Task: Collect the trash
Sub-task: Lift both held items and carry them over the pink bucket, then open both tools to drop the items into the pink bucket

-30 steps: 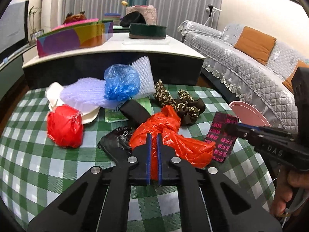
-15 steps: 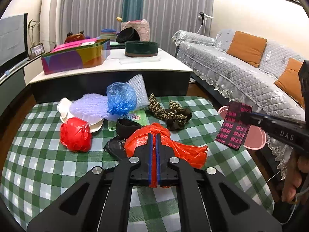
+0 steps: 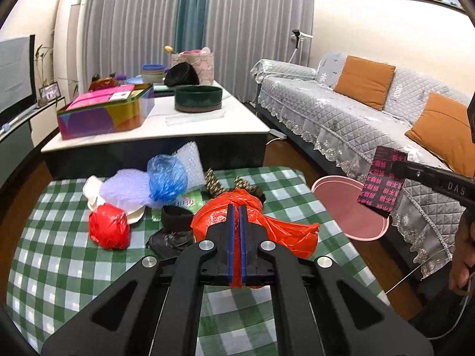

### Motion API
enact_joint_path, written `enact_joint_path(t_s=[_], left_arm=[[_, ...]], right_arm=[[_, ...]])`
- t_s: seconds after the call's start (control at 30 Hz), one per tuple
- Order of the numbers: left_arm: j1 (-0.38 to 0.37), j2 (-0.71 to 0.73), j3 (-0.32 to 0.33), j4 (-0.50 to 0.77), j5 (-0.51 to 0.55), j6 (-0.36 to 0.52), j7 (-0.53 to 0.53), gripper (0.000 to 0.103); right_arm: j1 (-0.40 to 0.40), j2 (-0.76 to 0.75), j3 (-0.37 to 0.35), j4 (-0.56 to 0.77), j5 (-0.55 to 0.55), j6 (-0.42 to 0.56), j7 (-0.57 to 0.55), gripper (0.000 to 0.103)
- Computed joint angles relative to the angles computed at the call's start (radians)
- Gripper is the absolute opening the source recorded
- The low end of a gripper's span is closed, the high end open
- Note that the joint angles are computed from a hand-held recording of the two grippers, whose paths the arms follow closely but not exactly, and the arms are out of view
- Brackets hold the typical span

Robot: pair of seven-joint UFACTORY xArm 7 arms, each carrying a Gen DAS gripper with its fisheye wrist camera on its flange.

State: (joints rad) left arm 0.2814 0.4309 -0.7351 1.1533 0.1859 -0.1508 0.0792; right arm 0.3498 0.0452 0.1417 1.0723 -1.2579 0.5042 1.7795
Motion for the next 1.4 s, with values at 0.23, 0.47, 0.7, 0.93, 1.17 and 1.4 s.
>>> enact_joint_path(t_s=[0.23,0.47,0.7,0.93,1.17,1.4], left_arm=[[0.001,0.031,-0.044,0.055,-0.018,0.037,0.024,0.002],[-0.137,0.096,0.010,0.181,-0.077,0.079,0.109,0.002],[-0.332,0.228,0.076,0.387,-0.118,0.139,0.210,0.002],[-0.528,0.401,0.153,0.654,-0.160,0.251,0.292,0.002],[-0.658,0.546,0.217,0.900,-0.220,0.370,0.353,0.002],[-0.748,0.633,0.283,1.073,-0.283,0.456,0.399,0.002]], right_arm=[[-0.067,-0.107,-0.007,-0.068,0.073,-0.005,-0.133,0.007],[-0.176,-0.133,-0.014,-0.093,0.038,-0.014,-0.193,0.007],[-0.237,-0.092,-0.047,-0.114,0.012,-0.042,-0.160,0.007],[-0.265,-0.054,-0.085,-0.122,0.019,-0.075,-0.171,0.007],[-0.275,-0.037,-0.109,-0.123,0.015,-0.072,-0.166,0.008],[-0.287,-0.034,-0.118,-0.129,0.012,-0.078,-0.150,0.008]])
